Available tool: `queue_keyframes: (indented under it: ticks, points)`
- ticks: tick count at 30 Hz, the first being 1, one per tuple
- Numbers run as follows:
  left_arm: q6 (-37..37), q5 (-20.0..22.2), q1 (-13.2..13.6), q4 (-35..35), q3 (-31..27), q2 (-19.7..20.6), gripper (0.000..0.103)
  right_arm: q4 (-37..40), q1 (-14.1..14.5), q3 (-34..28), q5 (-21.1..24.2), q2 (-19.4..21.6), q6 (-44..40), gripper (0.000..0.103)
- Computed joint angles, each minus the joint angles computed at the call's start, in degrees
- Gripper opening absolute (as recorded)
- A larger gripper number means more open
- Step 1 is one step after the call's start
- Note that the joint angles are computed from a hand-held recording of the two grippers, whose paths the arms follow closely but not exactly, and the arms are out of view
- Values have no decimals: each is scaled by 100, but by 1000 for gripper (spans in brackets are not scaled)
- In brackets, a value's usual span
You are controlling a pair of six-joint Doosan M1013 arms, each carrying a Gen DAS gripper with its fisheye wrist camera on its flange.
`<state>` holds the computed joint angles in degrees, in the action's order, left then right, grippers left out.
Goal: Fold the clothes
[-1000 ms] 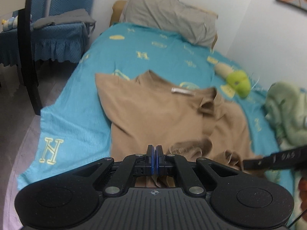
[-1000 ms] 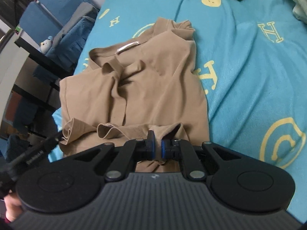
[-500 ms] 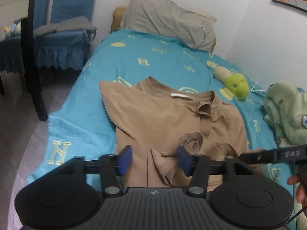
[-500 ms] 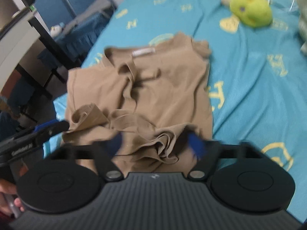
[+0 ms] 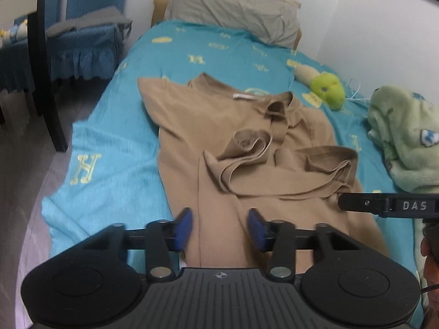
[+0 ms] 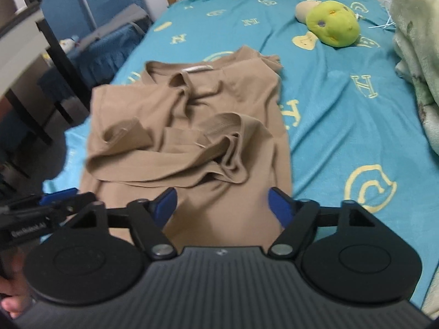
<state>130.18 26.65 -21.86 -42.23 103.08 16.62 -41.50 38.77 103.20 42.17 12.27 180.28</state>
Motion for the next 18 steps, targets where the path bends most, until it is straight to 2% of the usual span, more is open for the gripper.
queue_keyframes:
  ticks: [4,5,7,9,11,14,18]
  points:
    - [104,21,27,-182,-9,31,24,226,-103,48,-122,25,0,67]
    - [122,10,28,-208,-8,29,15,264,-116,58,-148,27,-11,66]
    - [119,-26,28,-234,-5,19,7,330,-122,54,-121,34,-79,53]
    - [166,-20,49,-330,-6,8,5,385,-120,47,-78,25,-158,31]
    - [232,-18,65,-431,-7,-12,5,435,-124,56,-68,4,-212,20]
    - [227,-55,66,-397,-5,-52,4,457,-133,70,-39,-19,-147,15]
    - [-349,-167,-31,349,-18,-36,5,521,-136,45,96,-8,-160,13]
